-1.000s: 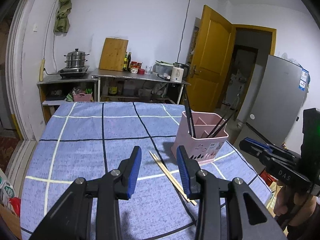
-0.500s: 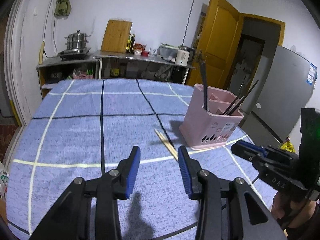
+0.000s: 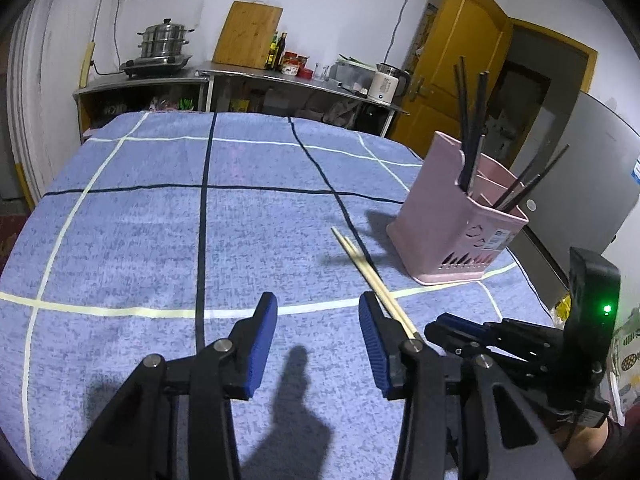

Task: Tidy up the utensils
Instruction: 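Lower the right gripper onto one wooden chopstick and close it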

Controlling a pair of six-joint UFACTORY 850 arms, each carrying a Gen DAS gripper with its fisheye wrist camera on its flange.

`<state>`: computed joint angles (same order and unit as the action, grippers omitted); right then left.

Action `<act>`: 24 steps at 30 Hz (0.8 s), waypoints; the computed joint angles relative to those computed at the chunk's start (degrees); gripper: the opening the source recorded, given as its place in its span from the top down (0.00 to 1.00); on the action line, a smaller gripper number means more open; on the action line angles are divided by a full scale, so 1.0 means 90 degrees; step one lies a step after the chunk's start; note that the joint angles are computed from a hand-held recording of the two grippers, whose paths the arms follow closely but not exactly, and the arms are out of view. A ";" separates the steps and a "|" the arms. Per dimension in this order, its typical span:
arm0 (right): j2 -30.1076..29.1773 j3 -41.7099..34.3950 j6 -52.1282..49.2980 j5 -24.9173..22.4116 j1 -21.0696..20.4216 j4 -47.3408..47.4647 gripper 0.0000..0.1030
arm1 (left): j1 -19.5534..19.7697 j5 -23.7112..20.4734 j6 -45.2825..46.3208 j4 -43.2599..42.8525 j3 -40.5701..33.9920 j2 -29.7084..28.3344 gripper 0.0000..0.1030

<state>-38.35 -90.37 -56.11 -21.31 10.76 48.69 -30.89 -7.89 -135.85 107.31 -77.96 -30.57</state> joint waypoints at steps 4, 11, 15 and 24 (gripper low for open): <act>-0.0197 -0.0240 0.0242 -0.0144 0.0053 -0.0293 0.85 | 0.0061 0.0035 -0.0301 0.0222 0.0075 0.0023 0.57; -0.0371 -0.0493 0.0466 -0.0122 0.0115 -0.0539 0.85 | 0.0142 0.0126 -0.0466 0.0244 0.0132 0.0030 0.57; -0.0451 -0.0630 0.0599 -0.0171 0.0103 -0.0651 0.85 | 0.0169 0.0111 -0.0316 0.0056 0.0208 0.0088 0.57; -0.0362 -0.0539 0.0722 -0.0194 0.0270 -0.1033 0.83 | 0.0260 0.0068 -0.1039 0.0616 0.0356 0.0176 0.56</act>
<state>-41.61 -95.22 -49.62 -23.06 13.19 39.39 -28.56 -7.28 -145.20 112.85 -74.75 -28.99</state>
